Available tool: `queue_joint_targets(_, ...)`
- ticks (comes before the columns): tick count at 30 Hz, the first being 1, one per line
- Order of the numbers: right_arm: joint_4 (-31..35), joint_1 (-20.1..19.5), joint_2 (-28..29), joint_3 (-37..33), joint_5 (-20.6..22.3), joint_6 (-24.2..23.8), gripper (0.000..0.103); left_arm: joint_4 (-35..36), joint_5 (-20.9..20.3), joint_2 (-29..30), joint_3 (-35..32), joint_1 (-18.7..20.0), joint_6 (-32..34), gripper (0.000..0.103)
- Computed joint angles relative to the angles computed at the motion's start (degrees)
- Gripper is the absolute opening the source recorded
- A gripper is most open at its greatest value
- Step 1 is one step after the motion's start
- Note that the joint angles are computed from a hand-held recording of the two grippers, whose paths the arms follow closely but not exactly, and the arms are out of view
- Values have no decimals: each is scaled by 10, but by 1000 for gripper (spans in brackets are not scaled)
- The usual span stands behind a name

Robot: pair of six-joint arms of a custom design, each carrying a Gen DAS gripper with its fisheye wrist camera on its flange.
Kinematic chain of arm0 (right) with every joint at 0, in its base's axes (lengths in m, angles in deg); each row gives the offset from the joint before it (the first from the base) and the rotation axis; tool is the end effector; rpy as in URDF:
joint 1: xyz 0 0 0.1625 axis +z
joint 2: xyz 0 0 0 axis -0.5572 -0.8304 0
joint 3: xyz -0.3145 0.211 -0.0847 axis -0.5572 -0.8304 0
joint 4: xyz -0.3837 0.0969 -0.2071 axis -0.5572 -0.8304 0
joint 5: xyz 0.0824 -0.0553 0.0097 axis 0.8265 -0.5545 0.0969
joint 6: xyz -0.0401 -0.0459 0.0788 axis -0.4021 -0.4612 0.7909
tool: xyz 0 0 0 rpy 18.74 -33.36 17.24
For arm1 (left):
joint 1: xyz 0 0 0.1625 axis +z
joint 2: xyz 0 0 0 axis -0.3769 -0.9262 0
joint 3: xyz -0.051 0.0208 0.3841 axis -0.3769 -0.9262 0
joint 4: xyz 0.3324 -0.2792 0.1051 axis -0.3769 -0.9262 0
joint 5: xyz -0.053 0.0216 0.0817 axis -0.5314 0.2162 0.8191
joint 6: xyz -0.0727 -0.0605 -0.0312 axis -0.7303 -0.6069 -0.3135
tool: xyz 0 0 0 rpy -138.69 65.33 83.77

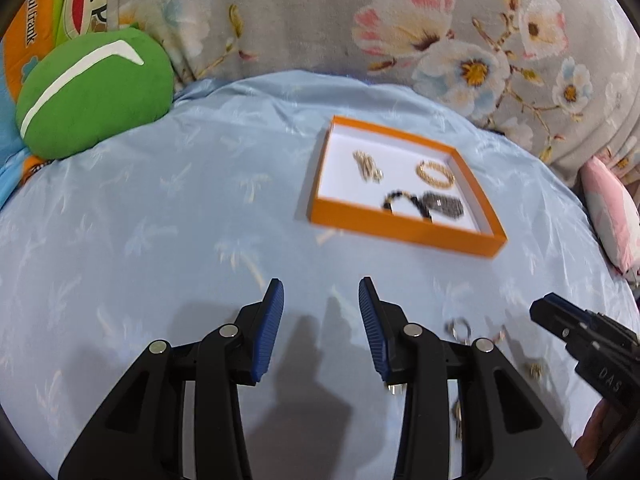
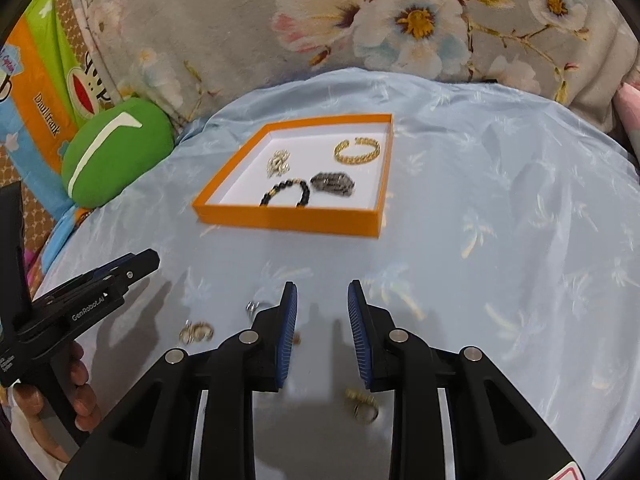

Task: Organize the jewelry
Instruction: 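Withdraw both tools from the box toward the remaining jewelry, then move the right tool onto the gold watch and close around it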

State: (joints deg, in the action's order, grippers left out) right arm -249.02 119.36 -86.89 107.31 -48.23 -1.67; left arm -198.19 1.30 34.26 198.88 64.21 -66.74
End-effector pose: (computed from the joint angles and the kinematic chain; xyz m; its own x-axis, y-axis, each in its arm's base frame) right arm 0.0733 -0.5291 0.2085 -0.8104 -0.2720 0.5190 -0.5344 0.7064 -0.4641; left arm -0.2528 -0.5217 0.0403 -0.8040 -0.0765 -0.5897 0.4055 0.6549 -0.6377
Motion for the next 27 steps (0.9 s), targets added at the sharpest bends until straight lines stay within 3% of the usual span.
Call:
queue_joint_targets(9,0,3,-16,61,-3,23,27,68,-7,-33,60,-27,-97,38)
queue_joint_targets(14,5,10,1,56,-15,45,29,64,9,-41,80,-40,-115,48)
queue_joint_targets(19,-1,17,13,51,-22,53,36,63,14,-43,85,-41,-124,49)
queue_joint_targets(27,-39,35,43,42,-58,47,36,58,7,-48,87,-36,-133,49)
